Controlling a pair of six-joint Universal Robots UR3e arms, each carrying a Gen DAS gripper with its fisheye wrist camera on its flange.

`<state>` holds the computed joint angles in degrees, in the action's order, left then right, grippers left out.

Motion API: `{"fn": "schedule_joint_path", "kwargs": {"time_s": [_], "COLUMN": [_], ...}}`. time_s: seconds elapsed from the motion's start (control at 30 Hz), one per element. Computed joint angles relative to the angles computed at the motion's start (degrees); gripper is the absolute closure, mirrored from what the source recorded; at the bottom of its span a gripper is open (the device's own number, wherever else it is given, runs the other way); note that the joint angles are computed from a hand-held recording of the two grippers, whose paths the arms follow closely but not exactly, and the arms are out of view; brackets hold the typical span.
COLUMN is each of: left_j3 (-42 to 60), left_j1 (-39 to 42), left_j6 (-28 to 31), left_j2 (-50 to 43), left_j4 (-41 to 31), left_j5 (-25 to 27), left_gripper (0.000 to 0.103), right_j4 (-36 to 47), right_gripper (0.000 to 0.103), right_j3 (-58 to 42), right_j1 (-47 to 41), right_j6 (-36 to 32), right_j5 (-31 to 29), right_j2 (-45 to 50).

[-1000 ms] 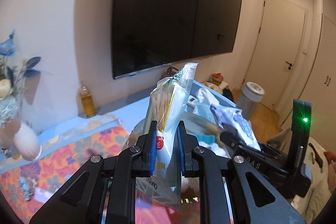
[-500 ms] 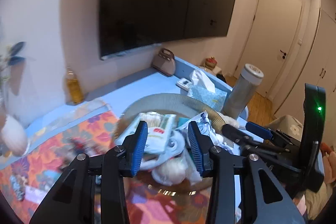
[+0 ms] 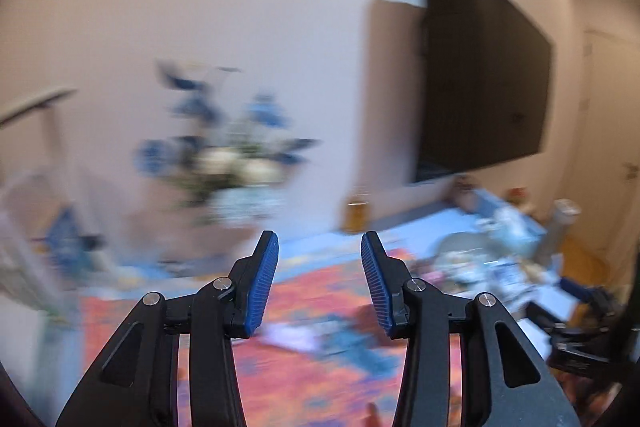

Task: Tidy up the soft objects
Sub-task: 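Return both tools to the floral blanket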

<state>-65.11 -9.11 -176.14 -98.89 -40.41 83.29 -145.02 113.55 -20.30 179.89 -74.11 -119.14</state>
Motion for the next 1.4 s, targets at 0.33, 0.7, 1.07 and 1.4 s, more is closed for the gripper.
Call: {"fn": "schedule_joint_path", "kwargs": {"time_s": [0.33,0.7,1.07,1.4], "left_j3": [-28.3,-36.9,-43.1,-40.0], "left_j1": [19.5,23.1,20.9,18.6], "left_j6": [6.6,8.1,9.4,10.1], "left_j2": [10.9,-9.6,-8.7,-10.4], "left_j4": [4.2,13.9,23.4,20.6], "left_j5": [-9.5,-11.1,-7.5,-3.7], "left_gripper": [0.061,0.062,0.005,0.001], "right_j4": [-20.0,-19.7,-15.1,-10.4], "right_gripper": [0.000,0.000,0.000,0.000], "right_j3": [-4.0,-11.8,-17.3,-19.4], "right_j1": [32.1,34.1,35.3,33.2], "right_j6": [4.3,2.1,0.3,0.4], "right_j5": [-20.1,-21.3,-20.7,-16.3], "right_j2": [28.6,47.5,55.0,55.8]}}
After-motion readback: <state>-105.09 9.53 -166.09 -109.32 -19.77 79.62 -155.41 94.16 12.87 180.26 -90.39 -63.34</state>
